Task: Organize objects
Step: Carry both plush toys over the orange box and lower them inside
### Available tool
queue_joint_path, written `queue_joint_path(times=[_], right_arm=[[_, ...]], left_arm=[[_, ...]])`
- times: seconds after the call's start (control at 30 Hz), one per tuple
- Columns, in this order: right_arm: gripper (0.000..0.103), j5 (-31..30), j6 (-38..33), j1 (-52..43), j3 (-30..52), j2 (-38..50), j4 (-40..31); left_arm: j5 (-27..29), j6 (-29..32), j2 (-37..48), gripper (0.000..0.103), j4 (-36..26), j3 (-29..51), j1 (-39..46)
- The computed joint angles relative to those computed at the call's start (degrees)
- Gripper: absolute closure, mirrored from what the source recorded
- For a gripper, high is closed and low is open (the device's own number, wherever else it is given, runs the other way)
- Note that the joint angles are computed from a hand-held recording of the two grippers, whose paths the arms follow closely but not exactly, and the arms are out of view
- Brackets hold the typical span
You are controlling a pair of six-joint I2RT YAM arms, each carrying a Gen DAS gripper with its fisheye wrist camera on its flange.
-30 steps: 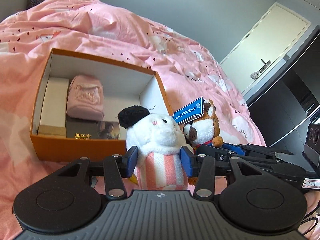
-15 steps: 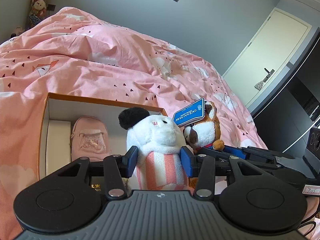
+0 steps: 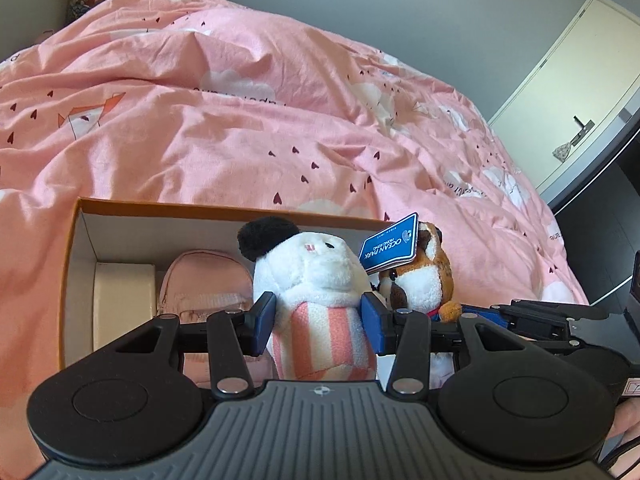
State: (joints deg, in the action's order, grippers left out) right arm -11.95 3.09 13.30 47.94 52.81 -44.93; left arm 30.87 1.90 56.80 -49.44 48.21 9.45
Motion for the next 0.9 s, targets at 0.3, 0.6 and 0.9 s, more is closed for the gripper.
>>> queue_joint_path(times=[0.3,0.6,0.9], right_arm=[[0.066,-0.8,-5.0,-1.6,2.4,15.0,3.9],[0.066,5.7,-6.5,1.8,6.9,23.7,2.9],[0.059,8.9,-11.5,4.4,8.6,25.9,2.4]], left_arm=[[-8.0,-0.7,5.6,0.051,9.7,-3.8,-8.7],[-8.7,3.2,8.9,0.051,13.6,-5.2,-10.0],[-3.0,11.4,10.4,0.048,9.0,-2.4,-6.4]])
